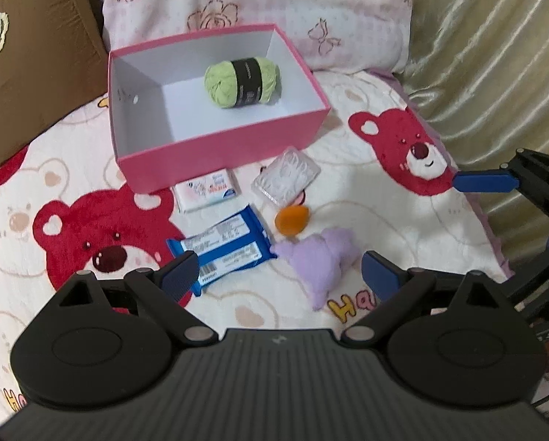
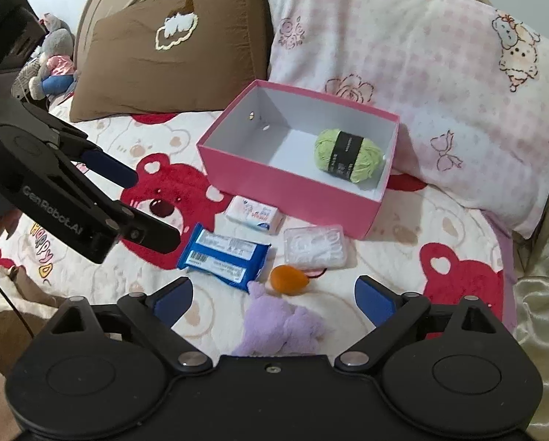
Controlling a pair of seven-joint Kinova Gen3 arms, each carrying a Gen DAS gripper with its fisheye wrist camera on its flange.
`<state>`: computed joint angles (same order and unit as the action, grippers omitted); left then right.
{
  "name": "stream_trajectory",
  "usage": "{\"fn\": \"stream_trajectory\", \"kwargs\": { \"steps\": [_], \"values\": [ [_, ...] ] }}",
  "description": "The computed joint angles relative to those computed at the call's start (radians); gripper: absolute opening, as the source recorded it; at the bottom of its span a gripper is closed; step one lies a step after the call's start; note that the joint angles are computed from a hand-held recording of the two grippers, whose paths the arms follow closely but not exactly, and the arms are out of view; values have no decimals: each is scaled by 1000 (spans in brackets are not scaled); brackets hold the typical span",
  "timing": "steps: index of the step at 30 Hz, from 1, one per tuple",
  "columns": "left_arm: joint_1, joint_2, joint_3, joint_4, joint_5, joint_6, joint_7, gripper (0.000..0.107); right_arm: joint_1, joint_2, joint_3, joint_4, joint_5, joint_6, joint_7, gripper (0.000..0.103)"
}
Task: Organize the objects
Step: 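Withdraw the left tool and move it toward the purple plush toy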
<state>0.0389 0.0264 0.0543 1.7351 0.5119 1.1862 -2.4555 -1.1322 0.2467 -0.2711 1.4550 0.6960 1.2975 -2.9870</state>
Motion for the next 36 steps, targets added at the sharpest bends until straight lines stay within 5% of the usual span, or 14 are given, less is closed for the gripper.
{"fn": "stream_trajectory", "kwargs": {
  "steps": [13, 25, 31, 36],
  "values": [
    [2, -42, -18, 153, 25, -105, -57, 94, -4, 2, -11, 127, 0, -169, -43, 97],
    [-21, -31, -26, 257, 107, -160, -79, 93, -34, -11, -23, 260, 132, -263, -187, 97],
    [-8, -30, -14, 295, 138, -191, -90, 93, -137, 28, -14, 317, 277, -172, -229, 97],
    [11, -31, -6, 344, 188, -235, -117, 93, -73, -18, -47, 430, 309, -310, -323, 97]
  ]
}}
